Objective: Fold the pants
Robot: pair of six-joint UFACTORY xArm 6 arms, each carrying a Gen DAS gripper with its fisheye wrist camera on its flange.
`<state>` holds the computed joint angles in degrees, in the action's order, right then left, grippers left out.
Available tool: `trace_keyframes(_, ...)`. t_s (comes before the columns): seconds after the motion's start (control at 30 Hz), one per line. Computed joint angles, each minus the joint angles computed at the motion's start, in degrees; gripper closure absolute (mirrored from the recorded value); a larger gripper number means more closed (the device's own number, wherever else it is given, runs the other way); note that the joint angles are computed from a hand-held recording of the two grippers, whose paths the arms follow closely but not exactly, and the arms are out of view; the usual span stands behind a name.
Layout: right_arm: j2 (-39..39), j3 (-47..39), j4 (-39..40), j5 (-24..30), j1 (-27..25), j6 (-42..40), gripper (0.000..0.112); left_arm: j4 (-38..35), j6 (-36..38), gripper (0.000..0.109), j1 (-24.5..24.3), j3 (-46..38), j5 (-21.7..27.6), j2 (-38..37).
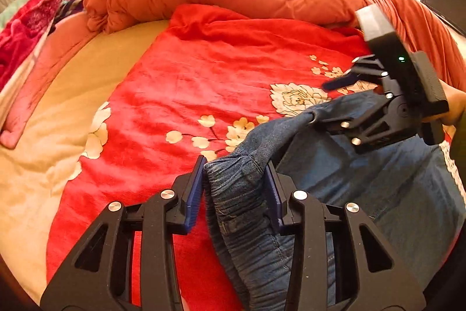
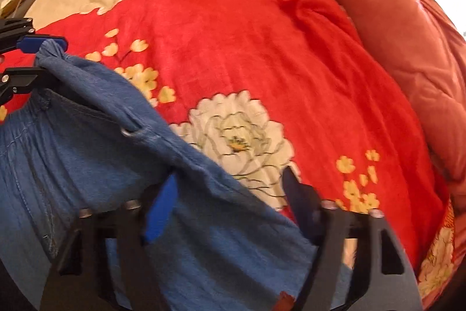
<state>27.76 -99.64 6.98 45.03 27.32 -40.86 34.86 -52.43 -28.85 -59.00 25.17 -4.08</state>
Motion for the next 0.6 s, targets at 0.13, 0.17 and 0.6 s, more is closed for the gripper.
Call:
trace_keyframes(0.13,-4.8,7.9,5.7,-6.0,0.7,-3.3,0.099,5.1,-3.2,0.079,-1.0,-0.7,2.2,0.0)
trace_keyframes(0.17,-6.1,9.8,6.2,-7.9,0.8,-3.3,0.101,5.8,-3.7,0.079,-1.1,-0.7,2.7,-0.1)
trace_keyframes(0.6,-31.5,35.9,18.3,-18.4,0.4,1.3,0.106,19.1,-14.8,0.079,-6.3,2.7,5.3,-7.4)
